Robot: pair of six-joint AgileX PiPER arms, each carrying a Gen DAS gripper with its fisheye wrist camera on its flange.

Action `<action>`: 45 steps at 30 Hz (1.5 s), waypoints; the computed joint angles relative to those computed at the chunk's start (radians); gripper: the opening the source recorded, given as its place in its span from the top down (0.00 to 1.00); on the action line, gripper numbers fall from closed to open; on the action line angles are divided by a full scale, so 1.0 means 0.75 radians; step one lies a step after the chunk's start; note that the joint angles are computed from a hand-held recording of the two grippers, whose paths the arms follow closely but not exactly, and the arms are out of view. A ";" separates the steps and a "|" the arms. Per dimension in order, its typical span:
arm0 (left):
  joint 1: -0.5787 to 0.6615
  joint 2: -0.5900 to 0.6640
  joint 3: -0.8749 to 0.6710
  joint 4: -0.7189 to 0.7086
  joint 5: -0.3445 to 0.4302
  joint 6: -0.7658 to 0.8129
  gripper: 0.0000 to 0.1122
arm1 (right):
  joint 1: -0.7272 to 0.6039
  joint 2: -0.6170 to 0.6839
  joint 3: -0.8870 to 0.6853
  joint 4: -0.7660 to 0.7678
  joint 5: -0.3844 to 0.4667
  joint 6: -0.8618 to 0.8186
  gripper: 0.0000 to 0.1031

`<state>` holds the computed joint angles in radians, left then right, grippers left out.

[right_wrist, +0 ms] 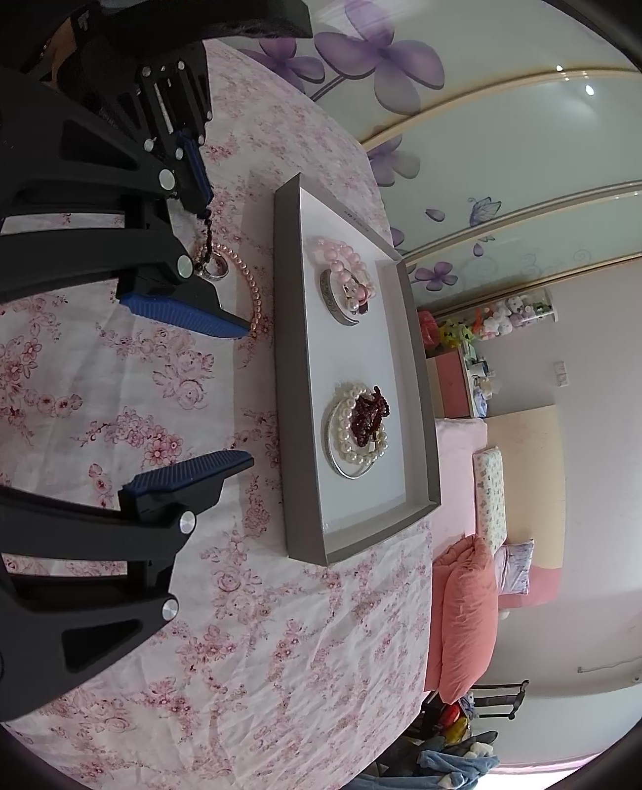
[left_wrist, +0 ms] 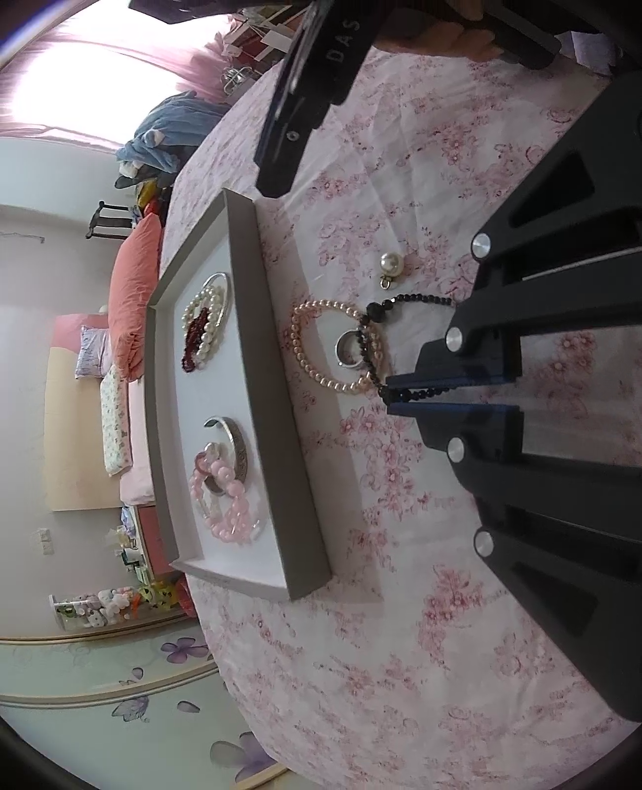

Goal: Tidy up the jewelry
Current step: 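Grasp the black bead bracelet on the bedspread with the left tool, then grasp the other pearl earring with the right tool while the left tool lifts the black bracelet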

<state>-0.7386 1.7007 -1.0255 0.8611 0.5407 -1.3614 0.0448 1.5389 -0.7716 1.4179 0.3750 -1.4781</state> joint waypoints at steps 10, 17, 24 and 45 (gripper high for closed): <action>0.015 -0.159 0.131 0.100 0.056 -0.147 0.94 | -0.007 -0.002 -0.003 -0.032 0.010 0.026 0.53; 0.082 -0.148 0.143 0.035 0.086 -0.132 0.94 | 0.008 -0.013 -0.001 -0.092 0.022 0.057 0.53; 0.158 -0.128 0.169 -0.031 0.046 -0.115 0.94 | 0.084 0.002 -0.001 -0.272 0.063 0.142 0.64; 0.164 -0.125 0.175 -0.018 0.028 -0.136 0.94 | 0.311 0.064 -0.016 -0.901 -0.187 0.727 0.86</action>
